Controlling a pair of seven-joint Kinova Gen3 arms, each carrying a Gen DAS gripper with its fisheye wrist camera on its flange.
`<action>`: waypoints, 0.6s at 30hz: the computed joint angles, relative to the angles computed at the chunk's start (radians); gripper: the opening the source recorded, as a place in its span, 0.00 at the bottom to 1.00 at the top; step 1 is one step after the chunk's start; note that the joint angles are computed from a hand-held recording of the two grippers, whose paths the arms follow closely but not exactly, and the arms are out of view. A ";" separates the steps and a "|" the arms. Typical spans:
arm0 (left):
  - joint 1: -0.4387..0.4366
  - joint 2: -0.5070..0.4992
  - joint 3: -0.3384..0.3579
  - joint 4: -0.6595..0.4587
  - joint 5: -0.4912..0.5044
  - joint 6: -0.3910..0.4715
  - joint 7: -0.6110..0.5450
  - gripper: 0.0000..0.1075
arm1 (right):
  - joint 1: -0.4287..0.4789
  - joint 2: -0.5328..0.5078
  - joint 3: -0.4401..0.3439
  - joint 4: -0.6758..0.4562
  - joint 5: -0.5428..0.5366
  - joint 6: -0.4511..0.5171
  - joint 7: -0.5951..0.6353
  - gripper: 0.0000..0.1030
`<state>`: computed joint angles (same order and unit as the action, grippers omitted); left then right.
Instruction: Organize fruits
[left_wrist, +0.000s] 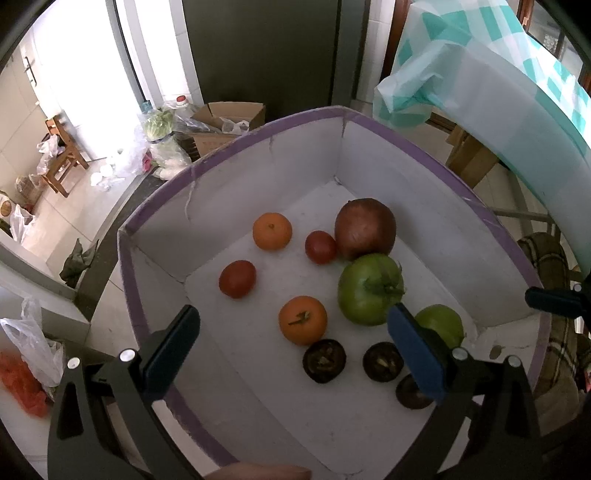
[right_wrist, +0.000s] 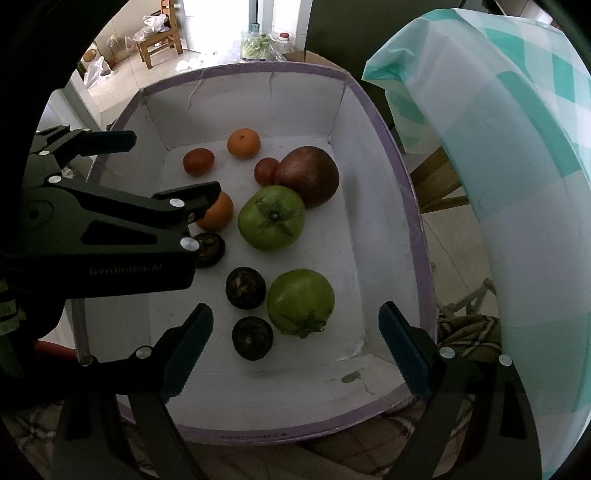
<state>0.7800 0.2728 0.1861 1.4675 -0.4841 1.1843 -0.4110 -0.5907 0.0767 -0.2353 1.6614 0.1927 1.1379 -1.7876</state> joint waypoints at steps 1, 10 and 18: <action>-0.001 0.001 0.001 -0.001 0.001 0.000 -0.002 0.94 | 0.000 0.000 0.000 0.001 -0.001 0.000 0.001 0.86; 0.003 0.005 -0.001 -0.002 -0.001 -0.003 0.001 0.94 | -0.002 0.004 0.000 -0.004 -0.001 0.002 -0.003 0.86; 0.003 0.004 -0.001 -0.002 0.000 -0.002 0.001 0.94 | -0.003 0.000 -0.001 0.004 -0.007 0.000 -0.002 0.86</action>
<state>0.7832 0.2771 0.1850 1.4658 -0.4842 1.1820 -0.4104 -0.5939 0.0765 -0.2367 1.6657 0.1853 1.1377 -1.7894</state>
